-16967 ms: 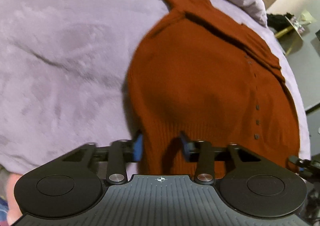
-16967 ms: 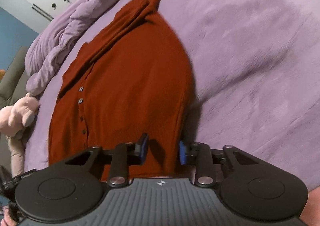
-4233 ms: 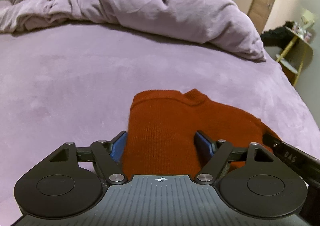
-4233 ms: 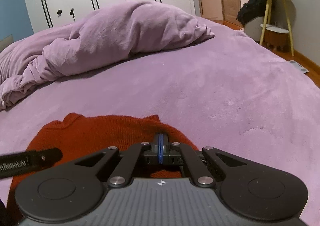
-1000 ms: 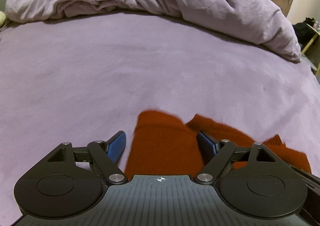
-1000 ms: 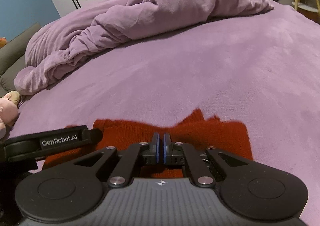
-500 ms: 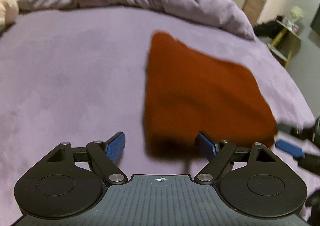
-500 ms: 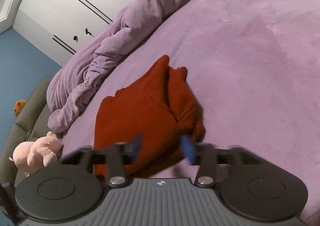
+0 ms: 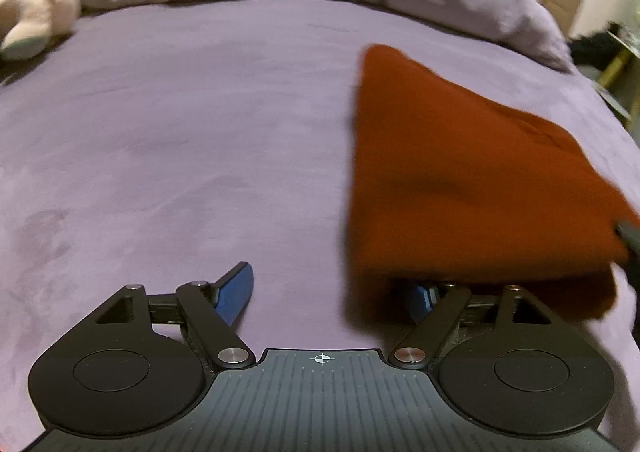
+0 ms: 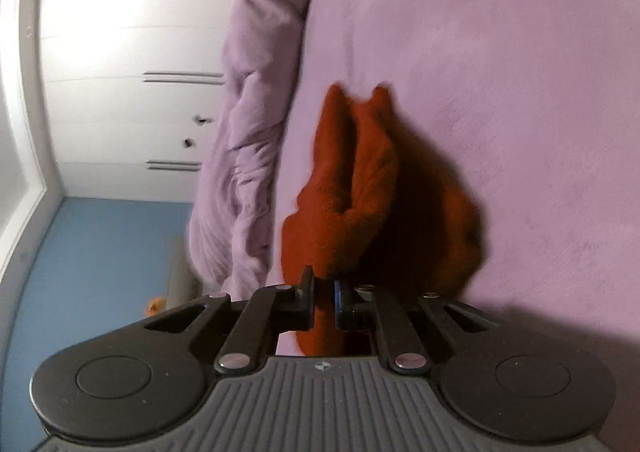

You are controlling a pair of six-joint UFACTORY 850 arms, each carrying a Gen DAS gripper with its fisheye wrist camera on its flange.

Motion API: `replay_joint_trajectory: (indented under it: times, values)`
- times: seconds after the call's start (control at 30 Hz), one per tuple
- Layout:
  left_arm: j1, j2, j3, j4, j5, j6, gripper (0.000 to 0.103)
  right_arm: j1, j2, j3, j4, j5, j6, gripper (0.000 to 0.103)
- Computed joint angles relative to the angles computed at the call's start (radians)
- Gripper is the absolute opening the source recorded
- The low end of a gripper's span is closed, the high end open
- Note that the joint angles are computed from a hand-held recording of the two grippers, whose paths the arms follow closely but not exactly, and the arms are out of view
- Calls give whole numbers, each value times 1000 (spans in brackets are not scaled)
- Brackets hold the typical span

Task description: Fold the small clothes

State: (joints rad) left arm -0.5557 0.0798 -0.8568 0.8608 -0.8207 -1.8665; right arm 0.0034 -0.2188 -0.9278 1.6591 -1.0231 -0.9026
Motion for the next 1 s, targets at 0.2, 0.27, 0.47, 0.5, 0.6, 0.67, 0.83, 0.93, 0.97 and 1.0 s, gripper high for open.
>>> replay_joint_trajectory:
  times: [0.2,0.27,0.47,0.5,0.6,0.67,0.83,0.93,0.97,1.0]
  values:
    - [5,31,5,-32,-11,-36,82,102,109,-7,-271,364,-143,8]
    - [6,46,6,-47,-21,-33,81,112,127,-10,-323,387,-117,8]
    - [-22,76,-1,-78,-94,-34,80,104,210,11,-380,481,-169,12]
    - [-32,65,-15,-70,-140,-50,78,104,219,12,-361,480,-198,12]
    - [-52,68,-21,-20,-197,-94,79,126,238,17,-336,504,-264,12]
    - [-36,77,-24,-22,-152,-71,80,153,232,9,-343,516,-285,12]
    - [22,21,-72,-45,-82,40,81,235,184,-23,-546,626,-164,9]
    - [48,-38,-104,-92,-107,154,82,250,185,-11,-586,671,-179,5]
    - [48,-54,-111,-106,-130,179,81,251,189,-11,-624,670,-152,5]
    - [54,-69,-119,-139,-148,219,81,254,193,-13,-682,669,-103,5]
